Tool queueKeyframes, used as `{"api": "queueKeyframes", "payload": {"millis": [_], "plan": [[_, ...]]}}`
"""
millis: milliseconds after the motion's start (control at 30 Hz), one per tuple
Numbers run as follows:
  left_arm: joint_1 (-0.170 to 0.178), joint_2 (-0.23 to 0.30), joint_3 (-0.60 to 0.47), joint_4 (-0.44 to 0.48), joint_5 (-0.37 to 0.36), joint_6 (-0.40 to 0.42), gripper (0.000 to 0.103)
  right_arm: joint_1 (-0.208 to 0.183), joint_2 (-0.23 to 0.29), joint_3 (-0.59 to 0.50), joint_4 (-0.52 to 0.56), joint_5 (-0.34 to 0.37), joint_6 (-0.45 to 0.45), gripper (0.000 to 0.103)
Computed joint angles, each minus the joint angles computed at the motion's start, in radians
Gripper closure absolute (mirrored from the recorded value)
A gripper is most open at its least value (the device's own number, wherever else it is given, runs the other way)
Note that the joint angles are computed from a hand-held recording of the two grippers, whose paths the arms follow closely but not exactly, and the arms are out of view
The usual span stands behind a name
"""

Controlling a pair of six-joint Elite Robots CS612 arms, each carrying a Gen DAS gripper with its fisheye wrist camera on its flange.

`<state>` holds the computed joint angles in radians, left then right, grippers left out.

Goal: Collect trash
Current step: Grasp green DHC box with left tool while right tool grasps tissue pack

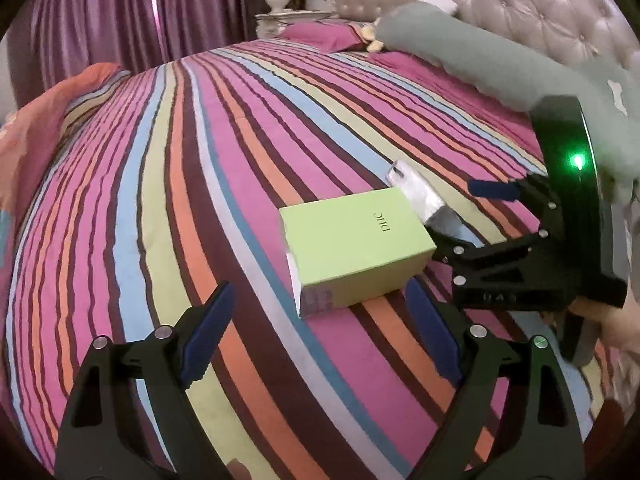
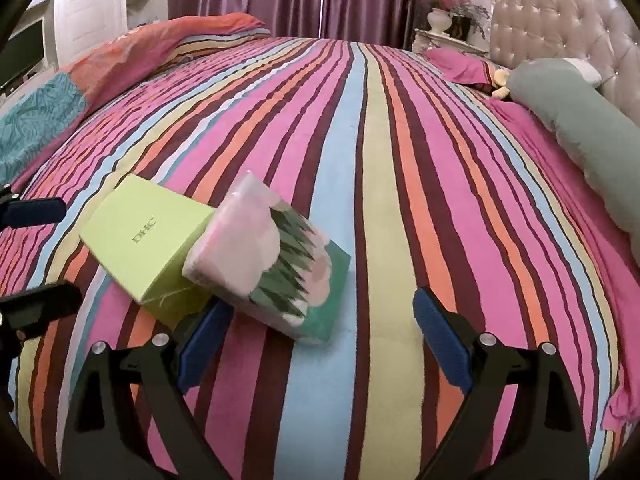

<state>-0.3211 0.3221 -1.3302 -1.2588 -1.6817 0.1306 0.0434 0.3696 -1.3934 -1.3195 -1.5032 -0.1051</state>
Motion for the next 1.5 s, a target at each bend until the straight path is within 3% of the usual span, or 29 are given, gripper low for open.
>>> {"api": "queueKeyframes", "payload": {"millis": [300, 400, 633, 833, 933, 1000, 1033, 1067, 1167, 1267, 1400, 1500], "plan": [[0.003, -0.012, 0.039, 0.007, -0.001, 0.043, 0.019, -0.001, -0.017, 0.042, -0.014, 0.055, 0.074, 0.016], [0.016, -0.01, 0.04, 0.005, -0.037, 0.0, 0.019, -0.005, -0.021, 0.048, 0.0, 0.119, 0.084, 0.017], [0.039, 0.005, 0.012, 0.014, -0.076, -0.104, 0.019, 0.006, -0.018, 0.035, 0.015, 0.194, 0.009, 0.026], [0.052, 0.01, -0.005, 0.018, -0.107, -0.151, 0.019, 0.014, -0.016, 0.02, 0.056, 0.234, -0.028, 0.051], [0.055, 0.006, -0.001, 0.01, -0.109, -0.157, 0.019, 0.016, -0.013, 0.018, 0.034, 0.212, -0.021, 0.049], [0.056, 0.004, 0.001, 0.006, -0.106, -0.145, 0.019, 0.018, -0.017, 0.022, 0.028, 0.202, -0.039, 0.038], [0.058, 0.001, 0.006, -0.002, -0.106, -0.128, 0.019, 0.023, -0.022, 0.029, 0.029, 0.175, -0.06, 0.027], [0.059, -0.003, 0.014, -0.008, -0.107, -0.108, 0.019, 0.029, -0.023, 0.03, 0.022, 0.144, -0.084, 0.024], [0.064, -0.019, 0.046, -0.01, -0.1, -0.015, 0.019, 0.046, -0.026, 0.041, -0.003, 0.054, -0.188, 0.024], [0.064, -0.036, 0.079, 0.01, -0.059, 0.099, 0.019, 0.049, -0.039, 0.071, 0.006, 0.015, -0.23, 0.024], [0.051, -0.047, 0.099, 0.052, -0.012, 0.29, 0.019, 0.036, -0.06, 0.115, 0.035, 0.048, -0.237, 0.024], [0.032, -0.049, 0.11, 0.074, 0.072, 0.437, 0.019, 0.032, -0.074, 0.141, 0.056, 0.079, -0.268, 0.024]]}}
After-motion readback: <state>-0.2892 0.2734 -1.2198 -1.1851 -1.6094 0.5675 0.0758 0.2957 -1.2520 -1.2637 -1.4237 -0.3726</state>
